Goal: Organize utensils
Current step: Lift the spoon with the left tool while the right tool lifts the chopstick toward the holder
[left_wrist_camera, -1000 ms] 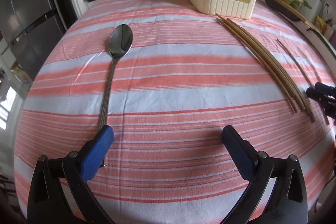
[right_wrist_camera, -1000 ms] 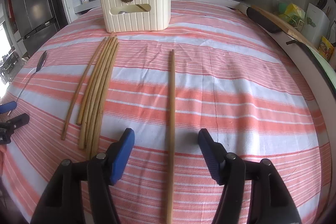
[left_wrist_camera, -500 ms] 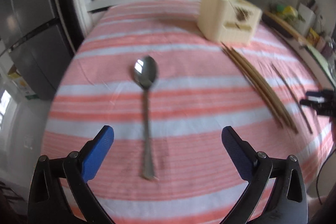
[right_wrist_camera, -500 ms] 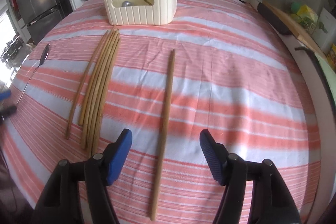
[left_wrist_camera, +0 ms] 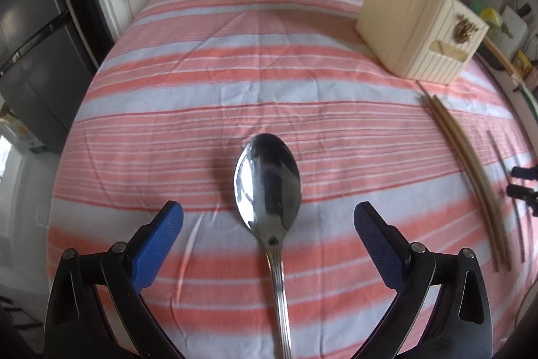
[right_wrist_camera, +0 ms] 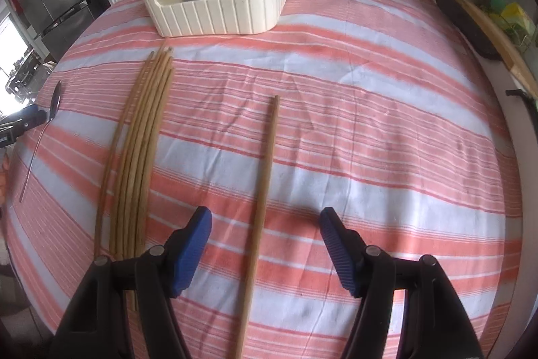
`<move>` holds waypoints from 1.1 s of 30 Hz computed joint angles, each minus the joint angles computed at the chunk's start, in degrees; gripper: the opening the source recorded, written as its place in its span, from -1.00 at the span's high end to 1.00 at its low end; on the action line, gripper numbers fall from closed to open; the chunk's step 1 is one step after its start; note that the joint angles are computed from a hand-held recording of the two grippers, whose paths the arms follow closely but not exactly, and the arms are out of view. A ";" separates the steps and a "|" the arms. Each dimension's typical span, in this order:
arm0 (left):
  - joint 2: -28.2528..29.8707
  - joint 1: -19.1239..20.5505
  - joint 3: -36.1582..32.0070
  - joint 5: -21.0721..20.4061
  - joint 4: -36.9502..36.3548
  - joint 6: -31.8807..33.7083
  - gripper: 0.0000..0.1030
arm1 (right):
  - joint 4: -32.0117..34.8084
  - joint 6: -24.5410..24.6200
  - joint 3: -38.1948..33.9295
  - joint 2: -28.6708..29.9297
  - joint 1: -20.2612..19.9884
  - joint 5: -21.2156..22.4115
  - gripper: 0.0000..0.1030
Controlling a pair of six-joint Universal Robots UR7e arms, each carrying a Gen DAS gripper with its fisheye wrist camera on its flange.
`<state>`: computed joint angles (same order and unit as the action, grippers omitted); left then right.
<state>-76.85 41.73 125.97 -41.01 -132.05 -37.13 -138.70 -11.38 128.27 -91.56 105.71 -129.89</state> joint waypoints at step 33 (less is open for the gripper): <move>-14.49 -20.67 5.31 7.16 -4.18 -0.64 0.19 | -17.35 -5.67 -3.33 -6.46 14.92 4.13 0.88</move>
<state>-91.34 21.06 131.28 -33.85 -136.23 -37.76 -156.04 -17.05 124.94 -98.02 120.63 -125.76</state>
